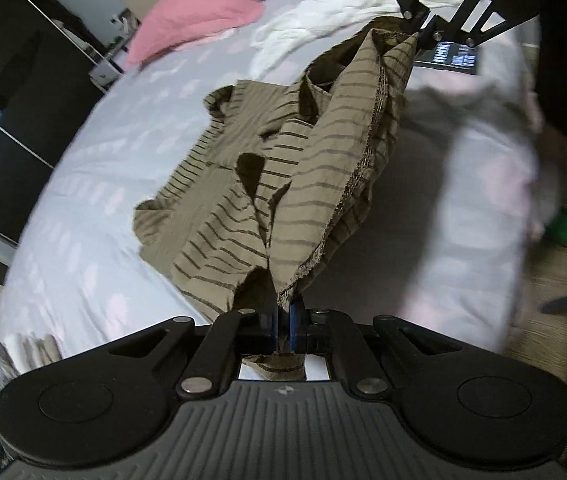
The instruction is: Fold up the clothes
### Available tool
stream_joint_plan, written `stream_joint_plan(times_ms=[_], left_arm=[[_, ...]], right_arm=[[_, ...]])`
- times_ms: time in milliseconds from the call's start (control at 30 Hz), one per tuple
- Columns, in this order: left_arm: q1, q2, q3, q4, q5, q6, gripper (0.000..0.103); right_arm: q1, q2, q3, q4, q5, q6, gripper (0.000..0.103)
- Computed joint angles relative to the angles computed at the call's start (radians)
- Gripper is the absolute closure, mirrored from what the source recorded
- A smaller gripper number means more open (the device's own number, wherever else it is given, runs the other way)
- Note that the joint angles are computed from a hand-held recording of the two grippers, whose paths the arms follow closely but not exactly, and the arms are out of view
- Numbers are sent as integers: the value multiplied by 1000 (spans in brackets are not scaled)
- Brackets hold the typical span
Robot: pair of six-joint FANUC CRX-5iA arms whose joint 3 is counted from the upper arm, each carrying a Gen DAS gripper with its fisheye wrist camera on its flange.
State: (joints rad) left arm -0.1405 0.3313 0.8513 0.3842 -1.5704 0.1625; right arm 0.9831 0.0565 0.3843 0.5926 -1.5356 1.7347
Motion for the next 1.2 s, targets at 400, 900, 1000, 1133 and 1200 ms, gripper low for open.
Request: stream_joint_plan(times_ms=[400, 900, 1000, 1133, 1200], left_arm=[[-75, -82, -167, -218, -105, -101, 100], [-15, -86, -141, 36, -115, 140, 75], [-34, -132, -193, 53, 5, 230, 74], [-79, -136, -163, 22, 84, 290, 71], [-77, -147, -179, 48, 124, 273, 62]], right_arm=[[99, 11, -136, -17, -65, 214, 92], [169, -92, -192, 107, 129, 79, 67], [157, -91, -195, 164, 175, -29, 67], [139, -82, -223, 257, 212, -158, 69], [137, -72, -226, 289, 210, -184, 70]])
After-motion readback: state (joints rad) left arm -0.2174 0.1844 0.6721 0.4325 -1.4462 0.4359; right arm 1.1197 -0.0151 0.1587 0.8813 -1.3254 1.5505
